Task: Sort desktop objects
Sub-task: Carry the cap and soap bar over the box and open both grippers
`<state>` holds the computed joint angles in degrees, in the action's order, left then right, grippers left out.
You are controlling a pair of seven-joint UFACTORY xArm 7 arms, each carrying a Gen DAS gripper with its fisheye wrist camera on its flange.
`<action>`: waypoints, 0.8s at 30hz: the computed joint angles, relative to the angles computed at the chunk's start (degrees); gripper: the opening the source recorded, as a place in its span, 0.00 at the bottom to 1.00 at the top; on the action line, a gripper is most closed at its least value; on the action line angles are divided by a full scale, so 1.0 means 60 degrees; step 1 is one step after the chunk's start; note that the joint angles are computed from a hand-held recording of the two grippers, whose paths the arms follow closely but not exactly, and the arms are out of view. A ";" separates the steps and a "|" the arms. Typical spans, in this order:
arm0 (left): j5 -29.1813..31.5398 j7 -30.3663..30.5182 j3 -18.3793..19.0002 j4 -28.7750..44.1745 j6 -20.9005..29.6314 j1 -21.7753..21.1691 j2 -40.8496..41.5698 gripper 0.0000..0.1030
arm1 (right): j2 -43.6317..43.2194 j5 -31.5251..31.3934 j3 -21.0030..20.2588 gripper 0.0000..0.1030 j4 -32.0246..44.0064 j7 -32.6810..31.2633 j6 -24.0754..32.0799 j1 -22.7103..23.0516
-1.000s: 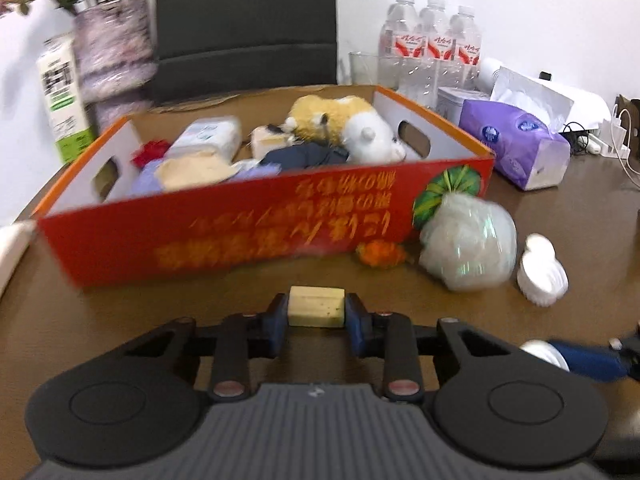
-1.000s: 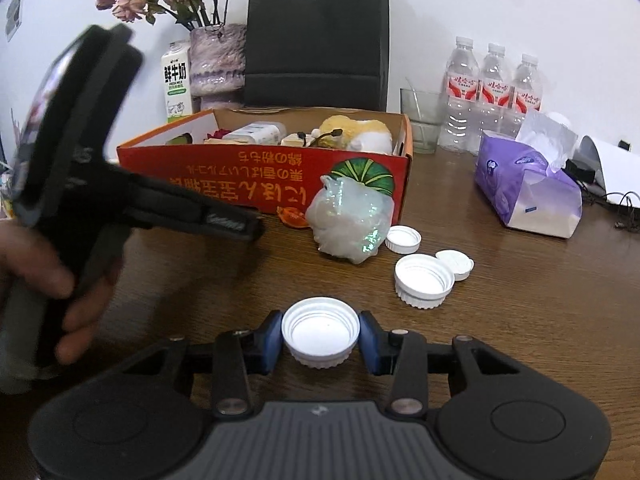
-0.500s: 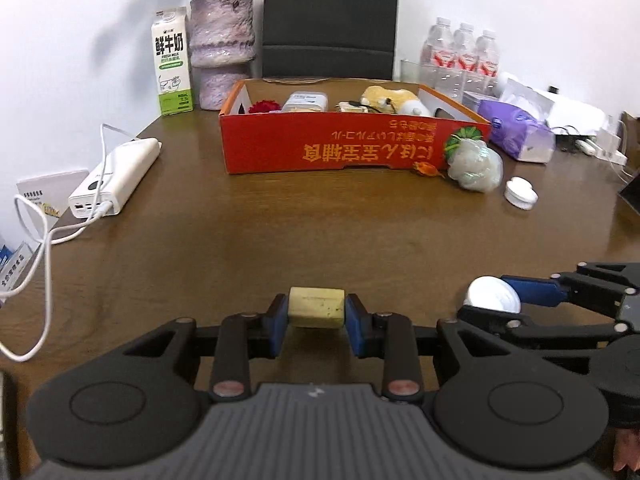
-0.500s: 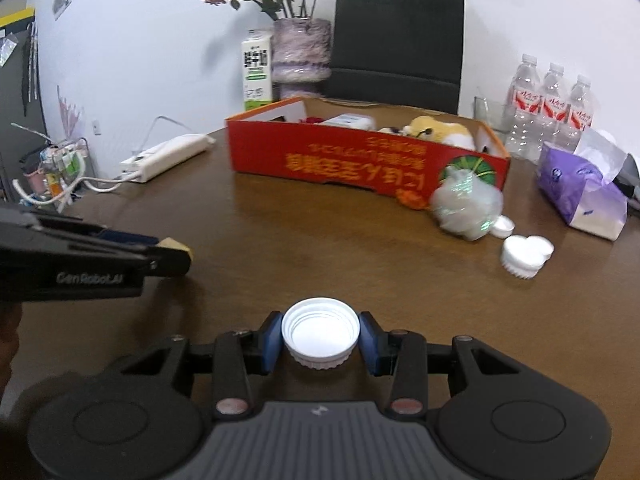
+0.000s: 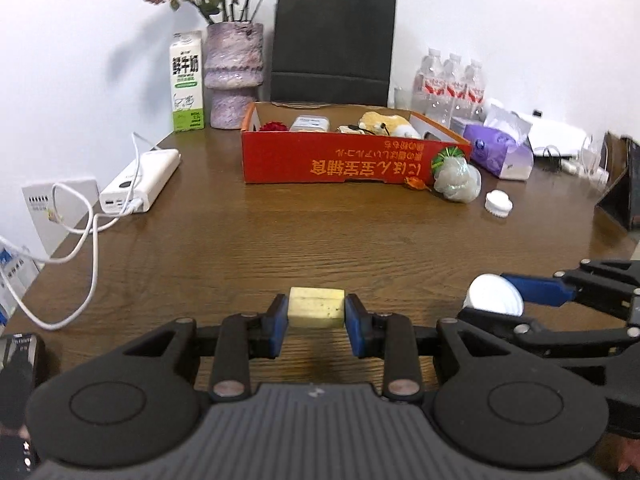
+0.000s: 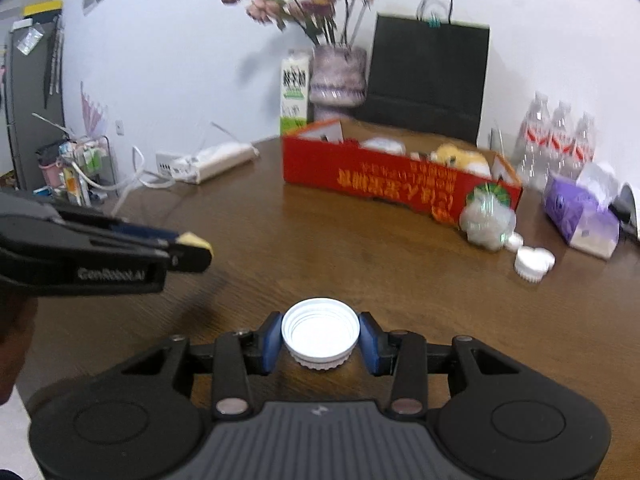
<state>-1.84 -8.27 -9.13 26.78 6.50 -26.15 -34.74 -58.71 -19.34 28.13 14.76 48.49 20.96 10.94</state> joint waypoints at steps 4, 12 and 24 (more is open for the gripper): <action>-0.0072 -0.0188 0.0043 0.0075 -0.0208 0.0134 0.0024 0.30 | -0.0221 -0.0295 0.0164 0.38 0.0173 -0.0112 -0.0118 -0.0286; -0.0485 0.0769 0.1240 0.1711 -0.0162 -0.0767 0.1120 0.30 | 0.0189 -0.0481 -0.0810 0.38 0.0806 -0.1165 -0.0962 -0.1563; -0.3437 0.4127 0.3675 0.8558 0.2570 -0.2806 0.5785 0.30 | 0.4356 0.0611 -0.3125 0.38 0.4566 -0.4138 -0.1938 -0.2812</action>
<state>-22.47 16.49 12.92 78.13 21.93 -42.99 -0.03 -32.57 -15.68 9.38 42.16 23.66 9.33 -5.93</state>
